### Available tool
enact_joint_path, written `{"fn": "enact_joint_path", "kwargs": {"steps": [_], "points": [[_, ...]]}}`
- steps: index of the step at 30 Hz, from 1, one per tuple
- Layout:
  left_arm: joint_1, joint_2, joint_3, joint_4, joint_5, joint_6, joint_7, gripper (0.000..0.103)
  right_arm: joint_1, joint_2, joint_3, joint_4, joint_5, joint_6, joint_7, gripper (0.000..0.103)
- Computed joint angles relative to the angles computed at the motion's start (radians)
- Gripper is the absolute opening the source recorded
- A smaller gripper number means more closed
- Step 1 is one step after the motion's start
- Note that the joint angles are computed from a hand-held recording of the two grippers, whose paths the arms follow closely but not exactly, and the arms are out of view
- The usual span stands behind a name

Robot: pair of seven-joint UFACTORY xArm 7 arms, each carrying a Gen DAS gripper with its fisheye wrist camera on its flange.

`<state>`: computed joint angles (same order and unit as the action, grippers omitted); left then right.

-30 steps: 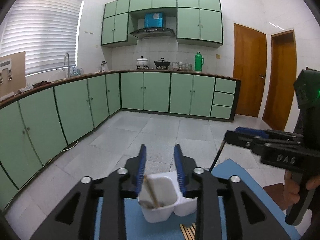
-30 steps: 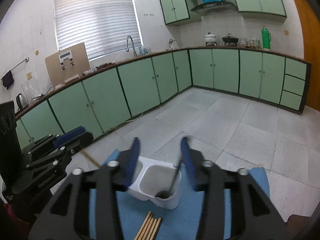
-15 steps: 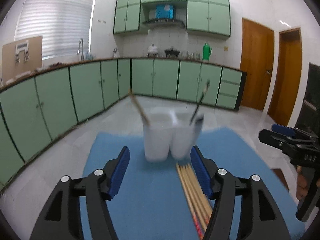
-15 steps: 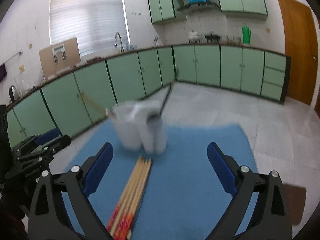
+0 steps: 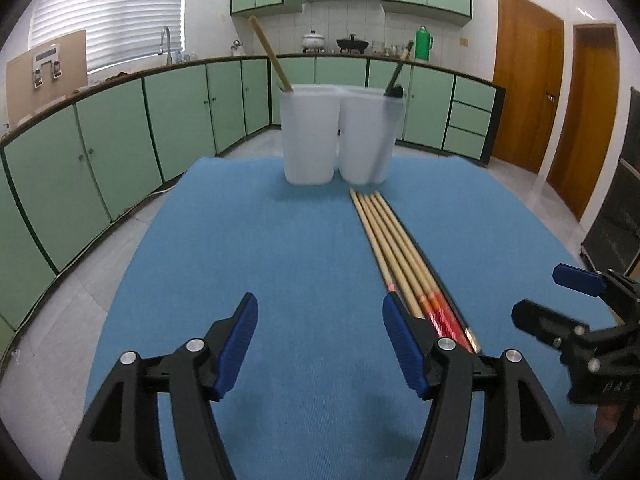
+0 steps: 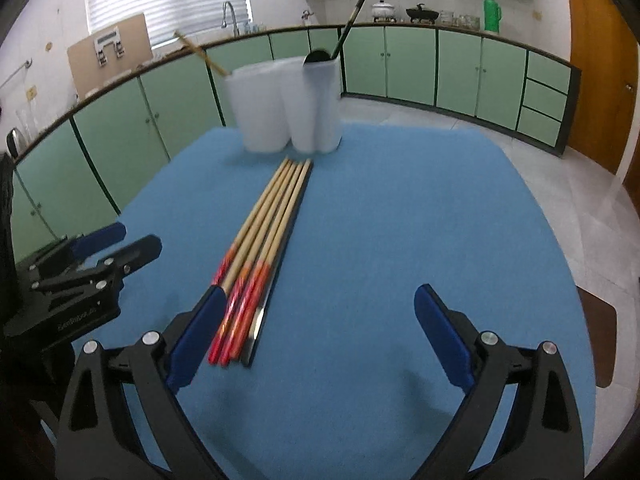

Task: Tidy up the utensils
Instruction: 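Open both tools to drop the chopsticks into the holder, then return both tools to the chopstick bundle and close the right on a black chopstick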

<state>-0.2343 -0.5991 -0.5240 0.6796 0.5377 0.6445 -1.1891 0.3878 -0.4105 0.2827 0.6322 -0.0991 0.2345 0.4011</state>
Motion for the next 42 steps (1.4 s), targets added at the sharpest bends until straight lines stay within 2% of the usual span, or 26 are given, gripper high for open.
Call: {"fn": "enact_joint_path", "kwargs": {"steps": [4,5,7,19,27,32,36,42], "points": [[-0.017,-0.008,0.001,-0.009,-0.014,0.024,0.002,0.065,0.013,-0.013,0.009,-0.021,-0.003,0.014,0.0,0.091],[-0.016,-0.015,0.0,-0.015,-0.011,0.023,-0.002,0.066,0.016,-0.014,0.012,-0.023,-0.005,0.019,0.001,0.089],[-0.017,-0.027,-0.004,-0.019,-0.01,0.031,-0.006,0.067,0.043,-0.008,-0.001,-0.021,0.009,0.036,-0.021,0.078],[-0.041,-0.049,0.011,-0.037,-0.051,0.062,0.015,0.068,0.065,0.001,-0.003,-0.019,0.018,0.107,-0.055,0.072],[-0.038,-0.055,0.018,-0.048,-0.066,0.059,0.012,0.069,-0.005,-0.019,0.046,-0.018,-0.062,0.15,0.036,0.069],[-0.037,-0.055,0.021,-0.051,-0.075,0.056,0.014,0.069,0.041,-0.015,0.012,-0.023,-0.028,0.135,-0.007,0.068],[-0.038,-0.061,0.021,-0.056,-0.076,0.053,0.016,0.069,0.018,0.007,0.051,0.003,-0.075,0.147,0.011,0.068],[-0.037,-0.068,0.027,-0.064,-0.086,0.043,0.016,0.069,-0.004,-0.003,0.051,0.004,-0.103,0.169,0.059,0.067]]}}
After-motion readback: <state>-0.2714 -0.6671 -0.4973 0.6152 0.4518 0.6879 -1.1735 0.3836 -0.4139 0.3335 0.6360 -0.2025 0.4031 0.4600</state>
